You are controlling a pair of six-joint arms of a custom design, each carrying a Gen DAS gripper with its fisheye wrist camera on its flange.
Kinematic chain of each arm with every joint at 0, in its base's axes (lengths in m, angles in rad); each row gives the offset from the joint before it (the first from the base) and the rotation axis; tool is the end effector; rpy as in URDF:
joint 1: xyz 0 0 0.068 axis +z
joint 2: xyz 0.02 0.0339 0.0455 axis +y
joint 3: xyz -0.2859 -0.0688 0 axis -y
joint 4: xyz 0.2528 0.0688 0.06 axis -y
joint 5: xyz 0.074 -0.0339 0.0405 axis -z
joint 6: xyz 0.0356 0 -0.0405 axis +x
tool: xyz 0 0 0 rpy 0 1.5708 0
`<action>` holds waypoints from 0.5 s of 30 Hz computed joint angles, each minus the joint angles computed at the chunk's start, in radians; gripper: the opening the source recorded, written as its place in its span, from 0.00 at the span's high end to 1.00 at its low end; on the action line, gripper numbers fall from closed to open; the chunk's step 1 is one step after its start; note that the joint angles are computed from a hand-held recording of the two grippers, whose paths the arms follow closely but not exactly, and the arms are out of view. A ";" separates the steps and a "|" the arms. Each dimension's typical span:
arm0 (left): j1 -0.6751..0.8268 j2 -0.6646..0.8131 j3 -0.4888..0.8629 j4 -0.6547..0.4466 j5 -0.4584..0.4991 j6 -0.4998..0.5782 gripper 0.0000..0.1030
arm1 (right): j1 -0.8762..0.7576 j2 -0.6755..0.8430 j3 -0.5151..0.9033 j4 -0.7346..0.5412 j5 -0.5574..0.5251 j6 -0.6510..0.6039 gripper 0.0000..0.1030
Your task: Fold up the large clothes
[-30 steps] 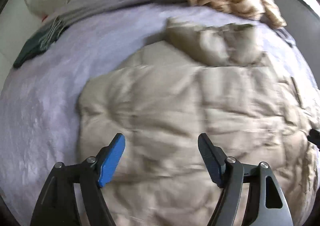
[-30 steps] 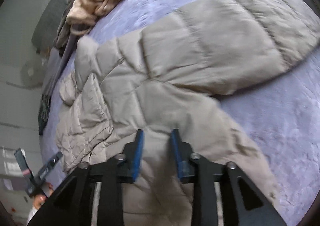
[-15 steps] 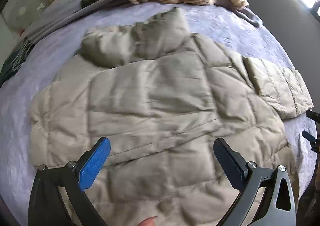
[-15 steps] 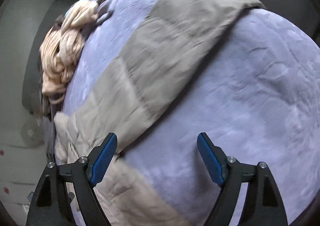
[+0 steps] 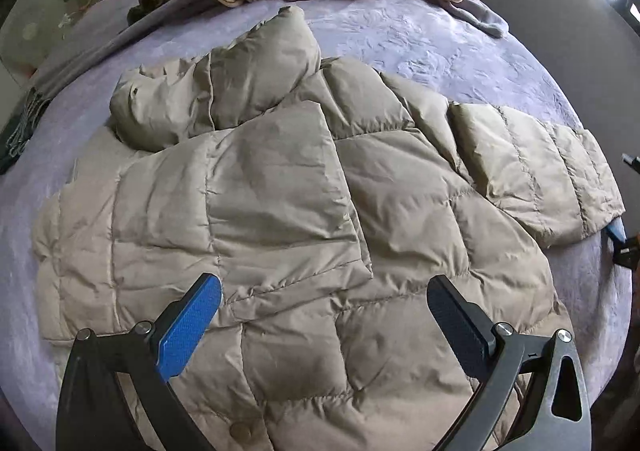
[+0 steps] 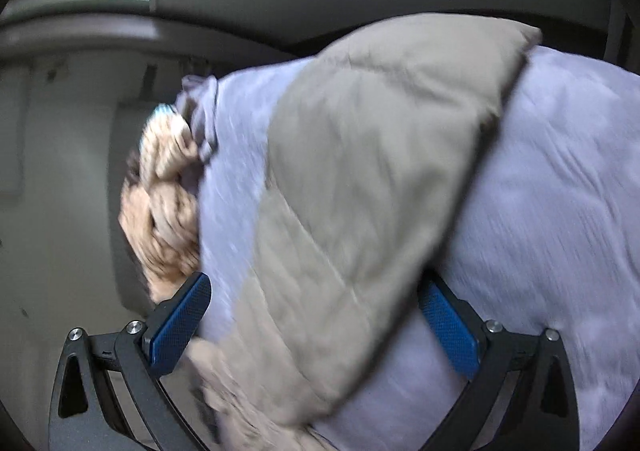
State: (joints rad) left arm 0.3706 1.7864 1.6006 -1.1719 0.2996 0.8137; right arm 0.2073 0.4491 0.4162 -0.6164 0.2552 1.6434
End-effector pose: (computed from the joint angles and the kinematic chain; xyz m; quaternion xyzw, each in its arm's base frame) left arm 0.3427 0.1219 0.2995 0.2315 0.9557 -0.0644 0.1701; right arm 0.1031 0.0125 0.2237 0.6271 0.6318 0.2837 0.3563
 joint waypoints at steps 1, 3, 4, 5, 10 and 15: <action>0.000 0.003 0.006 -0.004 0.002 -0.003 0.00 | -0.086 -0.013 -0.018 0.043 -0.069 -0.034 0.00; -0.004 0.007 0.012 0.005 -0.010 -0.013 0.00 | -0.196 -0.022 -0.040 0.107 -0.165 -0.074 0.00; -0.005 0.005 0.013 0.015 -0.021 -0.021 0.00 | -0.253 -0.012 -0.048 0.141 -0.225 -0.095 0.01; -0.006 0.006 0.016 0.019 -0.021 -0.025 0.00 | -0.283 -0.009 -0.050 0.152 -0.258 -0.105 0.03; 0.024 0.024 0.059 0.009 0.006 -0.022 0.00 | -0.336 0.068 -0.037 0.189 -0.348 -0.090 0.89; 0.065 0.075 0.137 -0.014 0.018 -0.025 0.00 | -0.162 0.138 0.056 0.200 -0.190 -0.096 0.91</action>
State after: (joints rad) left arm 0.4352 1.8614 1.7375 -1.1862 0.3177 0.7888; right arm 0.0456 0.5872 0.4721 -0.4164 0.0651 1.5475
